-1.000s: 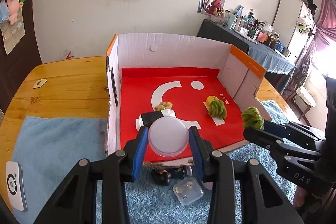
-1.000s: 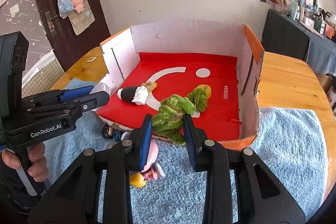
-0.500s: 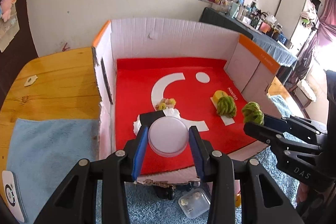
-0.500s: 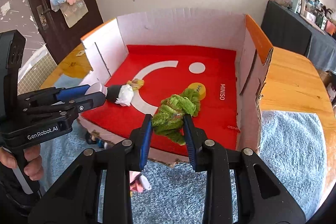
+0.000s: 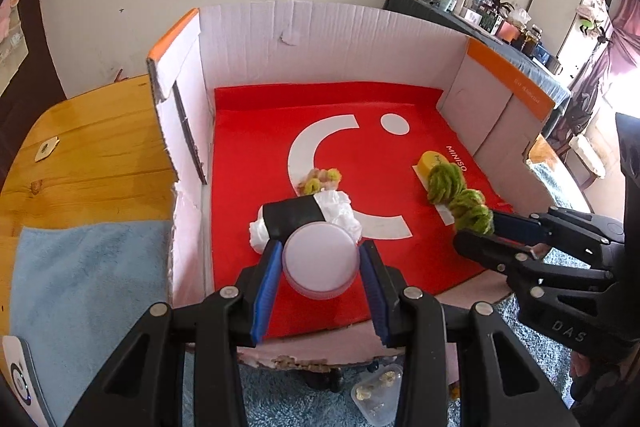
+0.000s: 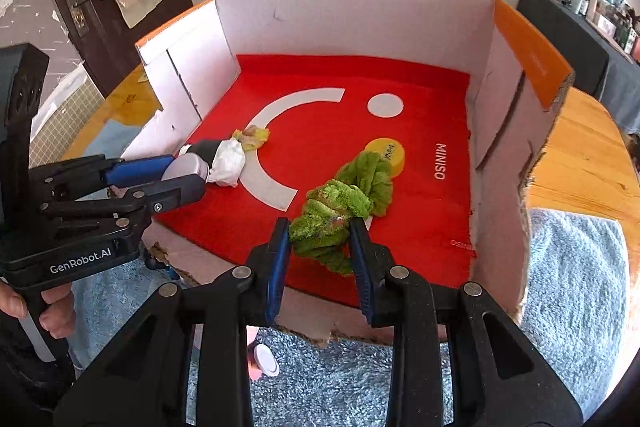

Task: Organize objects
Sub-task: 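Lift and carry the white lid and green plush into the box with both tools, then lower the white lid and green plush onto the red felt and open both tools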

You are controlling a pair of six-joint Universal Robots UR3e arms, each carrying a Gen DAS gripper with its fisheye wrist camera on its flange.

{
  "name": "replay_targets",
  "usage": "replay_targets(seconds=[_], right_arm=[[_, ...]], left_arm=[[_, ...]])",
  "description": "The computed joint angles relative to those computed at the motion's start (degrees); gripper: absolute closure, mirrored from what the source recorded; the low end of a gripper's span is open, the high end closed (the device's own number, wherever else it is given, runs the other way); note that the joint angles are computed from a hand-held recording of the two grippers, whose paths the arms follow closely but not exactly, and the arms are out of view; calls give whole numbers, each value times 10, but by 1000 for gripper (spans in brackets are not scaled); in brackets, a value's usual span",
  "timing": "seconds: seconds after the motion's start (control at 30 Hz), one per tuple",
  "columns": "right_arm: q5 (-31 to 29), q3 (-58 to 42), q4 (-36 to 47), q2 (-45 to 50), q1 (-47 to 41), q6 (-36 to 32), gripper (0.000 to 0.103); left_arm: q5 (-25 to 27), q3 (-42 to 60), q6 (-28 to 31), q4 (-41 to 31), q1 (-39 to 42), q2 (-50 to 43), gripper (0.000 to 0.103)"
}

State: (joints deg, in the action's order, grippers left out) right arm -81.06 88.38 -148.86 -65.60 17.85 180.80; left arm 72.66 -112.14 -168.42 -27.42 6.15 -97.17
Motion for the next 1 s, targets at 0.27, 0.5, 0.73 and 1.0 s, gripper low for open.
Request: replay_targets(seconds=[0.27, 0.5, 0.73, 1.0], right_arm=[[-1, -22, 6, 20, -5, 1, 75], [-12, -30, -5, 31, -7, 7, 75], [-33, -41, -17, 47, -5, 11, 75], [-32, -50, -16, 58, -7, 12, 75]], left_arm=[[10, 40, -4, -3, -14, -43, 61], [16, 82, -14, -5, -20, -77, 61], [23, 112, -24, 4, -27, -109, 61], [26, 123, -29, 17, -30, -125, 61]])
